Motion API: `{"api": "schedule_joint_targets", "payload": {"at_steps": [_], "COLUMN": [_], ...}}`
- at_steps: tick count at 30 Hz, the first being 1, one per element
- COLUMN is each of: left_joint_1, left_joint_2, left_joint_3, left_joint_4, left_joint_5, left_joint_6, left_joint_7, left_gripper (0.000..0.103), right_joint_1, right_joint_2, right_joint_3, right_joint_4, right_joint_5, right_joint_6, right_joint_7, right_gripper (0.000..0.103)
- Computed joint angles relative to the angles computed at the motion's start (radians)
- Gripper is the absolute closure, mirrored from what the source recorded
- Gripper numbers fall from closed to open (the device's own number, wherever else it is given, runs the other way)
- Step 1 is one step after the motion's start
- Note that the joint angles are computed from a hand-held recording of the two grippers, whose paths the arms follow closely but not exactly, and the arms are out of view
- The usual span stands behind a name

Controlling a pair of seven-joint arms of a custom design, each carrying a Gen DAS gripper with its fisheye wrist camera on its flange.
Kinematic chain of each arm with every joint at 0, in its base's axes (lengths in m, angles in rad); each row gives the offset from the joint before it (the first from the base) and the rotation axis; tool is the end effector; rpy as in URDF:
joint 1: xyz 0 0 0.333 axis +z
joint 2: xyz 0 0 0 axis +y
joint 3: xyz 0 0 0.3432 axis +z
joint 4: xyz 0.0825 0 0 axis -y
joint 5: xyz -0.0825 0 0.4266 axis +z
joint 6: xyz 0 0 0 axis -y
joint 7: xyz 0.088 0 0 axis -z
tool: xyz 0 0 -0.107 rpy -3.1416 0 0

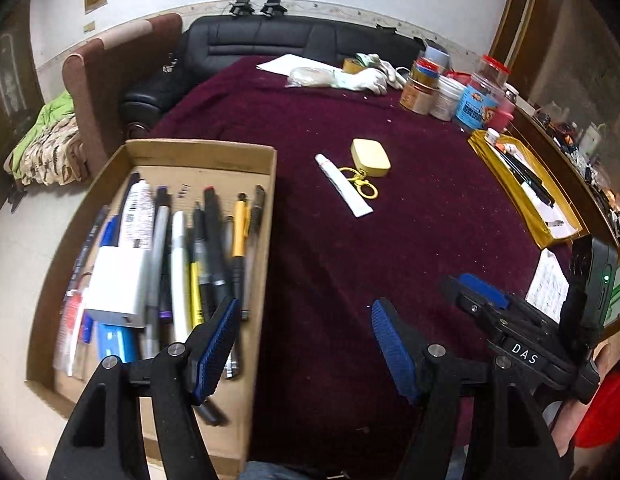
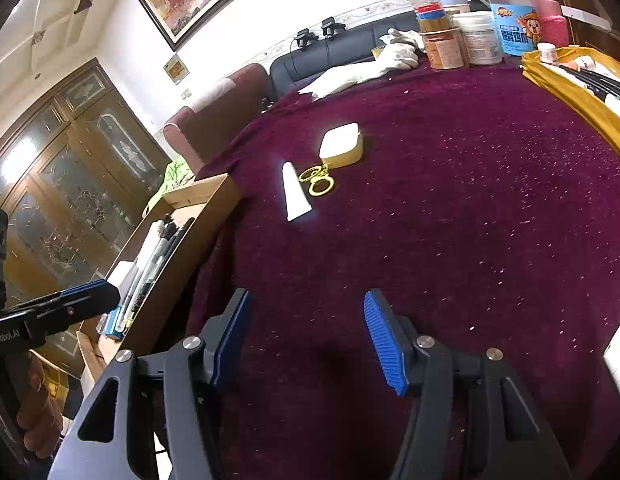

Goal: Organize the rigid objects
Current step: 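Move both tools back from the tray to the remaining items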

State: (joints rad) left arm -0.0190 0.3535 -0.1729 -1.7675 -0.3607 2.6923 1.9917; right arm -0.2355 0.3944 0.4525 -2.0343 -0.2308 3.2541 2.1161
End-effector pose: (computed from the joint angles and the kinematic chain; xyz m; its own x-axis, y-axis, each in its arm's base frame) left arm 0.7244 -0.1151 0.4322 -0.3370 -0.9323 0.1315 -0.7890 0.2034 -0.5798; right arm 0.6700 0.1438 0.3680 -0.0156 -0.9132 -0.4072 -0.6953 0.3026 -0.6520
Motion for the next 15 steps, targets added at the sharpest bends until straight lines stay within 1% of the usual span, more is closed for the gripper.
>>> {"api": "schedule_joint_targets", "payload": {"at_steps": [2,5,7,8,10,12,15], "left_joint_1": [-0.001,0.0,-0.003,-0.004,-0.012,-0.021,-0.041], "left_joint_2": [0.003,0.008,0.017,0.026,0.045,0.075,0.126], "left_joint_3": [-0.005,-0.005,-0.001,0.0,0.005,0.008,0.009], "left_joint_4": [0.004,0.012,0.027,0.042,0.071,0.121,0.206], "left_joint_5": [-0.003,-0.006,-0.003,0.001,0.015,0.034,0.066], "left_joint_6": [-0.009,-0.027,-0.036,-0.041,-0.053,-0.081,-0.126], "left_joint_7": [0.006,0.009,0.0,-0.005,-0.019,-0.036,-0.062], "left_gripper": [0.031,0.031,0.031,0.031,0.031,0.031,0.031], "right_joint_1": [-0.005,0.013,0.009,0.006,0.031,0.02,0.066], "right_joint_2": [0.002,-0.003,-0.006,-0.006,-0.011,-0.004,0.002], "right_joint_3": [0.0,-0.026,-0.026,-0.026,-0.055,-0.047,-0.098], "right_joint_4": [0.0,0.0,-0.004,-0.005,-0.004,0.001,0.012], "right_joint_5": [0.0,0.003,0.005,0.003,0.001,-0.007,-0.005], "right_joint_6": [0.002,-0.002,0.005,0.008,0.014,0.015,0.011], "right_joint_7": [-0.001,0.002,0.002,0.002,0.009,0.012,0.023], "right_gripper": [0.041,0.04,0.039,0.039,0.039,0.039,0.039]}}
